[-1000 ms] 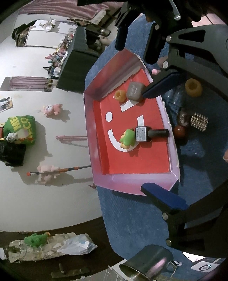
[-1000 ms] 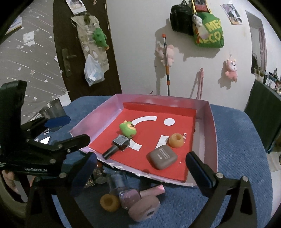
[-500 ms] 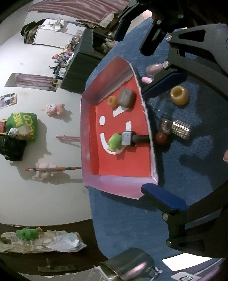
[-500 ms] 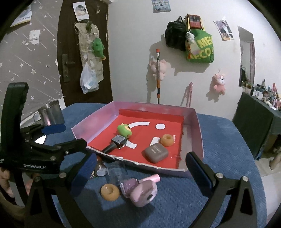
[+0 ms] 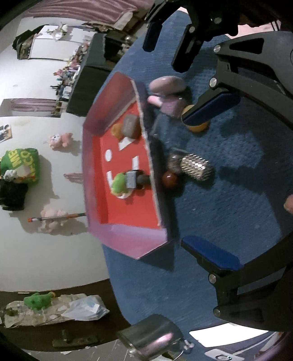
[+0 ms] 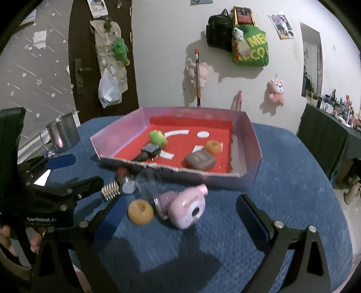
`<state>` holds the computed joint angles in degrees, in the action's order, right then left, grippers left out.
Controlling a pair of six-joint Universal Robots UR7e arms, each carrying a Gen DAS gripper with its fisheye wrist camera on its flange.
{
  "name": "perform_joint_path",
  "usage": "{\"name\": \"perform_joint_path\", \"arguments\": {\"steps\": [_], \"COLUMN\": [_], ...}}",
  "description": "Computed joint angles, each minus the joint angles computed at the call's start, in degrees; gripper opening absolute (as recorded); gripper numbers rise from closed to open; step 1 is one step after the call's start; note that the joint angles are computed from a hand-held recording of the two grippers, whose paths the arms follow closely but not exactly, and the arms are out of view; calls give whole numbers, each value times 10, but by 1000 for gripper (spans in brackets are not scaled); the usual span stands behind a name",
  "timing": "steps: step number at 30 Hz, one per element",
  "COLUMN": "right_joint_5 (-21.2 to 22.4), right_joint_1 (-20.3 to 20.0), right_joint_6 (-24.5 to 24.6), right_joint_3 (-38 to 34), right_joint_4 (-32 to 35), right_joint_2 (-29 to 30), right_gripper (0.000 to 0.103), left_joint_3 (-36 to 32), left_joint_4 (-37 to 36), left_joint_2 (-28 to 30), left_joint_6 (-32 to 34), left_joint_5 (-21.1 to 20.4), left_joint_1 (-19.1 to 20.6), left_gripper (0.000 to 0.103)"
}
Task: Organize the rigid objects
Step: 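Withdraw both tools from the box toward the remaining items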
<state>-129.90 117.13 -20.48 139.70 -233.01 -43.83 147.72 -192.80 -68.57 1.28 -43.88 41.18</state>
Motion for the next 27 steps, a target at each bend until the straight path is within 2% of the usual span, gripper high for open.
{"name": "perform_joint_path", "arguments": {"steps": [9, 12, 17, 23, 27], "right_joint_5": [12, 30, 63, 91, 98], "right_joint_1": [-20, -34, -59, -80, -87], "right_joint_6": [44, 63, 95, 113, 116], "right_joint_3": [20, 27, 34, 37, 29], "right_joint_4": [23, 41, 72, 95, 110], "right_joint_2": [4, -3, -16, -36, -44], "right_gripper": [89, 87, 78, 76, 73], "left_joint_3": [-5, -6, -15, -31, -40], "left_joint_4": [48, 53, 64, 65, 69], "left_joint_2": [-8, -5, 1, 7, 12], "left_joint_6": [-38, -44, -46, -40, -34], "left_joint_5": [-41, -49, -67, -69, -64], "left_joint_1": [35, 42, 59, 72, 74], "left_gripper": [99, 99, 98, 83, 79]}}
